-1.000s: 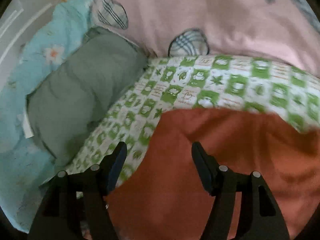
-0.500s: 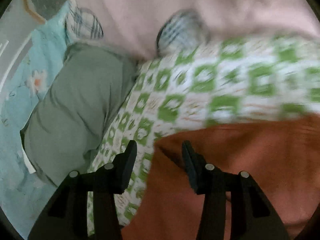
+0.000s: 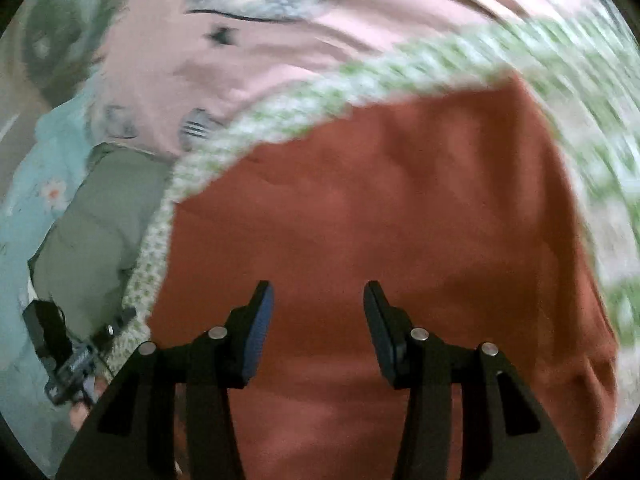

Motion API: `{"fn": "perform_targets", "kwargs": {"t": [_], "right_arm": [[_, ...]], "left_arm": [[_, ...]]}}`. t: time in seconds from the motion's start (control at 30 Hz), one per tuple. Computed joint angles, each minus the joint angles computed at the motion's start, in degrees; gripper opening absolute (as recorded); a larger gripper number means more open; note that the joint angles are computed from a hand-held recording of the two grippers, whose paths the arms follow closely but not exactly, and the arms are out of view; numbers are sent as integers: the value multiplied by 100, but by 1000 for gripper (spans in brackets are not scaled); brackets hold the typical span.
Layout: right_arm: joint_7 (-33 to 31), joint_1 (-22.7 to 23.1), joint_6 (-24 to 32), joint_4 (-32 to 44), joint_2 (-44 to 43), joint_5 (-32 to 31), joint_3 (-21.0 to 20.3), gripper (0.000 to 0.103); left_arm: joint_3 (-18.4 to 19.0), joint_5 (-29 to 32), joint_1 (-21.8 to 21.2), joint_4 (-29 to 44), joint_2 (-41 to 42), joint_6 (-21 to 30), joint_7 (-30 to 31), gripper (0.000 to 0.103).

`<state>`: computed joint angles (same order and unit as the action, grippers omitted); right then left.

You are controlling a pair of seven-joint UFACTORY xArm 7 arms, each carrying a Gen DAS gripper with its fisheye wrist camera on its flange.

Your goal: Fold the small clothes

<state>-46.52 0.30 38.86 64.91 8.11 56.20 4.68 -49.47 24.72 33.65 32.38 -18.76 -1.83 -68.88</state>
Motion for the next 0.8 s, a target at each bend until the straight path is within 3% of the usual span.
{"fn": "perform_targets", "kwargs": {"t": [0.07,0.1,0.13,0.17,0.23,0.27,0.3,0.37,0.6,0.8], "right_arm": [[177,77,-465,-113,25,-299,-184,48],[64,-100,-570,-106,51,-139,-111,48],[98,-173,-644,-93,50,-37,-135,48],[191,-195,-750,-128,20,-44,-142,48],[208,-295,-862,-220,-146,160,-166,48],[-25,-410,-612,-263,-272,509,-190,49],[-141,-457,-439,-313,-362,649,-242,50],[-318,-500,-220,-557,-668,697,-372,53],[-740,-473,197,-1603,-1709,448,-916,57],[-804,-559,393,-2440,-2488,-42,-1392,61]], "left_arm": [[-345,287,437,352,521,434,30,39],[-520,478,627,539,734,867,-88,39],[-600,666,789,583,904,1060,-219,38],[-440,614,712,555,1065,1013,-185,36],[342,52,-2,273,941,626,167,32],[711,-245,-431,186,781,723,347,32],[872,-321,-656,105,565,841,339,32],[1119,-406,-1063,-47,171,1109,298,49],[2522,-1139,-3307,-1118,-1371,1861,551,51],[2933,-1583,-4761,-1912,-2449,2435,419,56]]}}
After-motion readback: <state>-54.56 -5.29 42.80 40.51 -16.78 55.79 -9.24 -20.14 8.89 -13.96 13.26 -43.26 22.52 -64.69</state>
